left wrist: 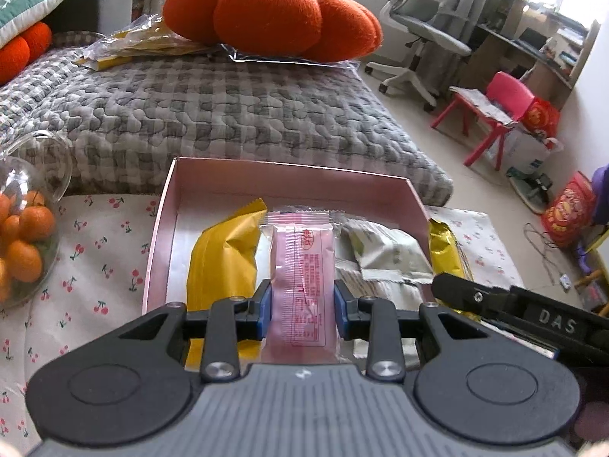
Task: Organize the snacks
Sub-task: 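Carry both snacks into the pink-lined box and open both tools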
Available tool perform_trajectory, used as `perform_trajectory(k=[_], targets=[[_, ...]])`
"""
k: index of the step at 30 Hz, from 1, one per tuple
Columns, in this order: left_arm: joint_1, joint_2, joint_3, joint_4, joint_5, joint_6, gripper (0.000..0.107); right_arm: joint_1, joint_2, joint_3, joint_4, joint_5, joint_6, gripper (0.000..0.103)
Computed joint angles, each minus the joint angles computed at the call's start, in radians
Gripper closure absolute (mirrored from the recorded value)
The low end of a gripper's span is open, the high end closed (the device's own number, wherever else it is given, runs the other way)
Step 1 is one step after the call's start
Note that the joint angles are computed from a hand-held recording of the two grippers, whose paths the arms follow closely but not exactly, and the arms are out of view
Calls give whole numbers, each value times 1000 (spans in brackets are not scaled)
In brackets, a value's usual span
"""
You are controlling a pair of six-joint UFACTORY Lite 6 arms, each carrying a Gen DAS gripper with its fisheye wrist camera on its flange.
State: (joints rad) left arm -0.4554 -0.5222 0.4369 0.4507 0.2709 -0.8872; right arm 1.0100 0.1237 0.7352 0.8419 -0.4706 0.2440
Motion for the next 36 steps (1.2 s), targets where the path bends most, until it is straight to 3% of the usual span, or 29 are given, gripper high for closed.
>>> perform_trajectory(k=[7,10,12,14,18,24,30,36], targets=[[-27,65,22,248,-1,-255,76,-7,21,-9,-114,-28,116,51],[-52,39,4,346,9,-352,63,-15,5,-17,-125,-12,143,45],[-78,39,7,411,34,-419,56,-19,-7,-24,-126,-8,159,35],[-105,22,8,429,71,-424,53,-13,-21,-32,-94,-13,135,32],[-141,-33,-2,397,109,-384,39,-4,-52,-40,-40,1,86,27],[-171,-153,-31,225,186,-207,33,60,-124,-53,164,6,-94,19],[-229,-348,-74,110,333,-67,22,163,-211,-53,482,14,-409,12],[-286,-589,-130,59,522,-20,10,292,-254,-25,740,-58,-657,6]])
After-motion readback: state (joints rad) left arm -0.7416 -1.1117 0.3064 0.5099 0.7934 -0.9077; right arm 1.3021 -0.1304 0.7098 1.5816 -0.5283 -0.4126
